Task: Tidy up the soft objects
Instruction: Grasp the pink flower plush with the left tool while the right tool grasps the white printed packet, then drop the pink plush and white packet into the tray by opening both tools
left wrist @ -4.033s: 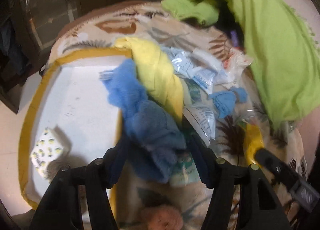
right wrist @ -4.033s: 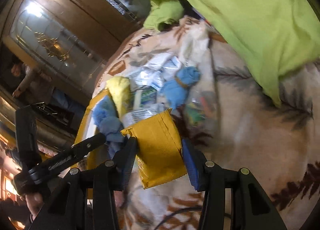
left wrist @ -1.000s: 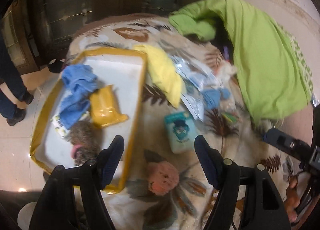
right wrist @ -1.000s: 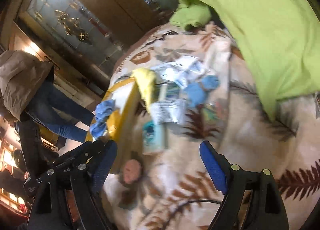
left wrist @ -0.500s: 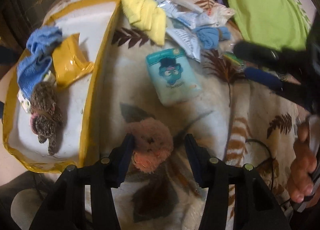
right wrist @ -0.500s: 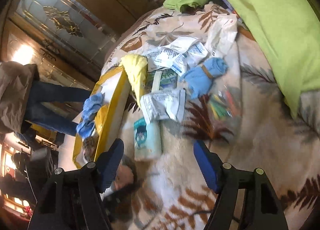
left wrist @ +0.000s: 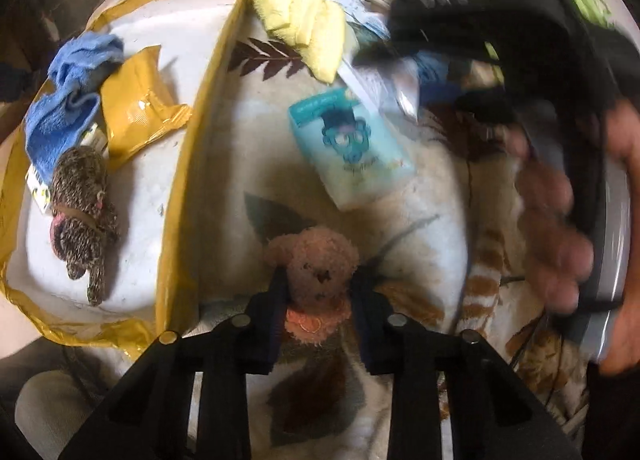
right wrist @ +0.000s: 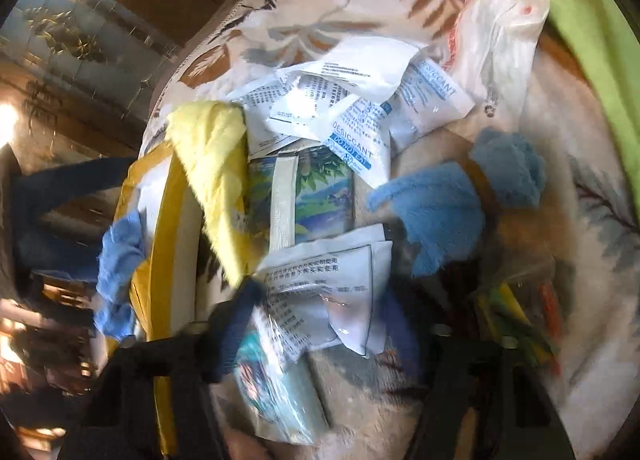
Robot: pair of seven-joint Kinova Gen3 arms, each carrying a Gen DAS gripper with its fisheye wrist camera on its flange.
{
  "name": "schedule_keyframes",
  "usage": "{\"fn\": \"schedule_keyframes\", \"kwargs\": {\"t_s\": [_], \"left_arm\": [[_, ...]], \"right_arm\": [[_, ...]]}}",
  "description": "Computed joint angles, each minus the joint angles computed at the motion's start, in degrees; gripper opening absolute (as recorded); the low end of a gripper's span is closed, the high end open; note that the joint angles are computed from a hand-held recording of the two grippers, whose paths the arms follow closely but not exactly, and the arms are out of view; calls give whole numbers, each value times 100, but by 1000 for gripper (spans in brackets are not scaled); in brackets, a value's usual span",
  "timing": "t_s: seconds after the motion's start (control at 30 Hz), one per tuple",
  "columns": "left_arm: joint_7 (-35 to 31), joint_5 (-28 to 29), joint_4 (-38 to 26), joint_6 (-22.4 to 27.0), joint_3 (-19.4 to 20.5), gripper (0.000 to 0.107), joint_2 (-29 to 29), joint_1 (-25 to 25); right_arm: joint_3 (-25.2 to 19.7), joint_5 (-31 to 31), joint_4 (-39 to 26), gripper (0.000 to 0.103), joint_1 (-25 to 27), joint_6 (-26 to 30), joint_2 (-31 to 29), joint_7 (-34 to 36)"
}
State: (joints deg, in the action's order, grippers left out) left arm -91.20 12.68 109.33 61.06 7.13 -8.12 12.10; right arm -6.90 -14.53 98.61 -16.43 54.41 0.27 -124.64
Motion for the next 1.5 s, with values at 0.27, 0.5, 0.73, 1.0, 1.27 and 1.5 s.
{"fn": "schedule_keyframes", "kwargs": {"t_s": [0.27, 0.5, 0.73, 1.0, 1.27, 1.5], "left_arm": [[-1075, 1127, 258, 172, -663, 28, -710, -256], [-1295, 1347, 266, 229, -1243, 28, -1373, -574], [-1576, 1572, -486, 324, -1792, 28, -903, -1020], [-2234, 2129, -1635, 96, -1693, 28, 530, -1534], [-2426, 2306, -2130, -15, -1023, 28, 1729, -2082], [-1784, 1350, -2081, -421, -671, 33, 1987, -1993]], "right_arm": [[117, -812, 846, 44, 124, -441, -857, 447], [-130, -550, 910, 45, -67, -384, -1793, 65], [-355, -432, 386, 45, -408, -617, -1439, 222], [-686, 679, -899, 45, -805, -602, -110, 5], [-489, 1943, -2154, 45, -1701, 34, 1213, -345], [-194, 2355, -2287, 49, -2220, 185, 1660, -608]]}}
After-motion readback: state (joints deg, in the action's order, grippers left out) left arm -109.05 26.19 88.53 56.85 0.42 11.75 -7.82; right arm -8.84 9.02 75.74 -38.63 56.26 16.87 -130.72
